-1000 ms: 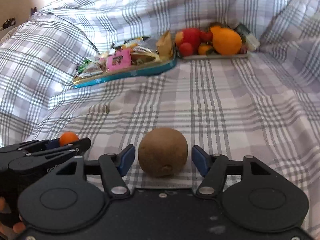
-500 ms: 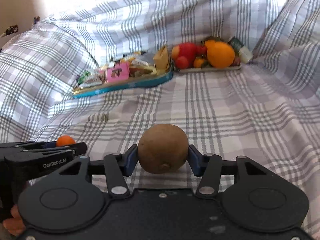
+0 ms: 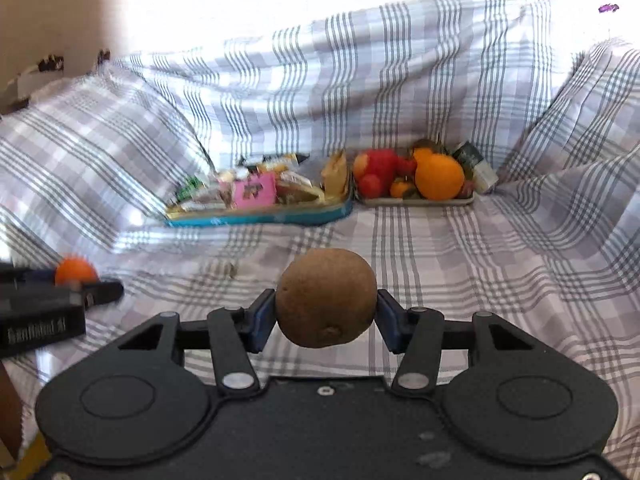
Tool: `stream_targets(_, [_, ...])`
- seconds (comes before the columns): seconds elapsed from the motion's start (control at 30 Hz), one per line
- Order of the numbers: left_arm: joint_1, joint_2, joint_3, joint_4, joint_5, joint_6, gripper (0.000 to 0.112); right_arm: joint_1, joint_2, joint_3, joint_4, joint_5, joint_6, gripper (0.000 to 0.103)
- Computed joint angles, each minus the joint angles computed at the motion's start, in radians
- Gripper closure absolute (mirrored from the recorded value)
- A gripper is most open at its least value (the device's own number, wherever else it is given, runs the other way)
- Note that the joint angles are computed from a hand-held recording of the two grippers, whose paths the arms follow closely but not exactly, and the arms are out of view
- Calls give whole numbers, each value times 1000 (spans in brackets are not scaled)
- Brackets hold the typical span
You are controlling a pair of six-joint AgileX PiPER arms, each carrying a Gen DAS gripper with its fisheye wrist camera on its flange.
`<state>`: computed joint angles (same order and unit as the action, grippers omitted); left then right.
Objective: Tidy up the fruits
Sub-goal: 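Carry the kiwi with the right tool and the mandarin with the left toward the tray, then open the left tool to drop the mandarin in the tray while the right releases the kiwi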
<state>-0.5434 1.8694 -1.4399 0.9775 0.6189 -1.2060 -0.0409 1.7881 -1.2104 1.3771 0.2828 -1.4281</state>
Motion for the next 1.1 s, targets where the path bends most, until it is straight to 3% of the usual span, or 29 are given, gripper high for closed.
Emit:
stream_targets(0.33, [-76,-172,188,-54,57,-40,67,-129,-242,197,-28,143,-10,48])
stream_targets(0.63, [-147,-210,212,-142,158,-7,67,-266,-416,365,-190,253,35,48])
stream_targets(0.83, [-183,-162,155,-216,207,76,67,-309,-510,481,-238,249,57,48])
stream_targets(1.1, [-166,-130,99,-306,254,127,67,-257,-486,451,-309,235,144,48])
